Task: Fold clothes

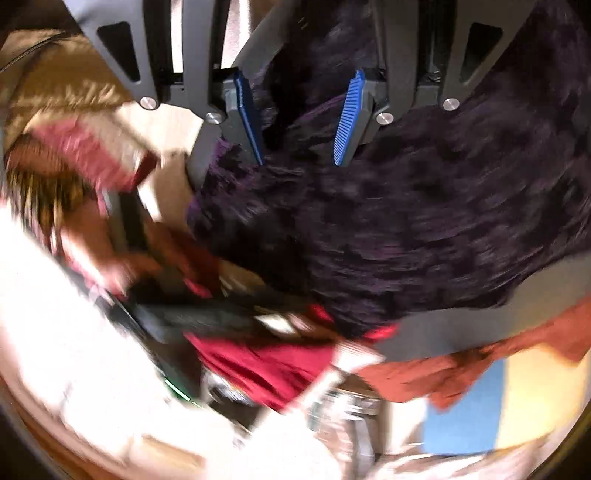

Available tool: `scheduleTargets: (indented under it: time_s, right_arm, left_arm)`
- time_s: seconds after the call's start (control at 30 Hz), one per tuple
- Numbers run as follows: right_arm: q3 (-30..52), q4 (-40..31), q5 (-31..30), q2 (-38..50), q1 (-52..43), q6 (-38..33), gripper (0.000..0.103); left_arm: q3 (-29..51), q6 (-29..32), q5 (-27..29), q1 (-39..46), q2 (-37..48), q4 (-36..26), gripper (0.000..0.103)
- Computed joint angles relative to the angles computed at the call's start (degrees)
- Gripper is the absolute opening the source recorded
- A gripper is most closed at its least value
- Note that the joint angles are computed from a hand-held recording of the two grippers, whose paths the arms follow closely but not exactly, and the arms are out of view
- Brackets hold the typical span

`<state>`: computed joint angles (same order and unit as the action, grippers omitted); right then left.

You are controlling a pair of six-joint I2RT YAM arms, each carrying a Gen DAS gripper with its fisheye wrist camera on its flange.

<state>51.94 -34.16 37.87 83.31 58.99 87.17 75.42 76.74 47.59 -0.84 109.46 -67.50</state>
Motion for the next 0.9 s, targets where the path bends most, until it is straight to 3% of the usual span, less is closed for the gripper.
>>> scheduleTargets:
  time_s: [0.07,0.17,0.27,0.57,0.63,0.7,0.77,0.9]
  right_arm:
    - [-0.3,0.1,0.5,-0.4,2.0,1.7,0.077]
    - [-0.3,0.0,-1.9,0.5,0.8,1.5,0.077]
    - [0.6,0.5,-5.3,2.5,-1.9,1.4,0.077]
    - [4.1,5.5,-6.1,7.9,-4.1,1.1,0.077]
    - [5.2,5.8,-5.7,9.3,-4.5,1.2,0.072]
    - [4.8,7.4,-5.6,9.7,-4.9,1.2,0.042]
    - [0.6,15.4,-7.5,8.2,-5.8,1.5,0.027]
    - [-3.2,20.0,-7.7,5.8,-6.0,4.5,0.021]
  left_arm:
    - [5.7,-3.7,2.8,3.8,3.9,-2.6,0.04]
    - [11.7,-9.5,5.4,8.8,7.1,-1.6,0.04]
    - [14.7,-13.7,5.9,13.2,8.2,4.2,0.04]
    - [19.5,-14.4,0.5,22.7,13.3,17.7,0.04]
    - [21.0,-14.2,-0.2,23.9,15.1,18.3,0.04]
    - [23.2,-13.8,0.4,24.8,17.5,16.6,0.04]
    - [22.6,-13.8,1.0,25.1,17.9,17.7,0.04]
    - [20.5,-14.2,0.5,24.5,16.6,19.4,0.042]
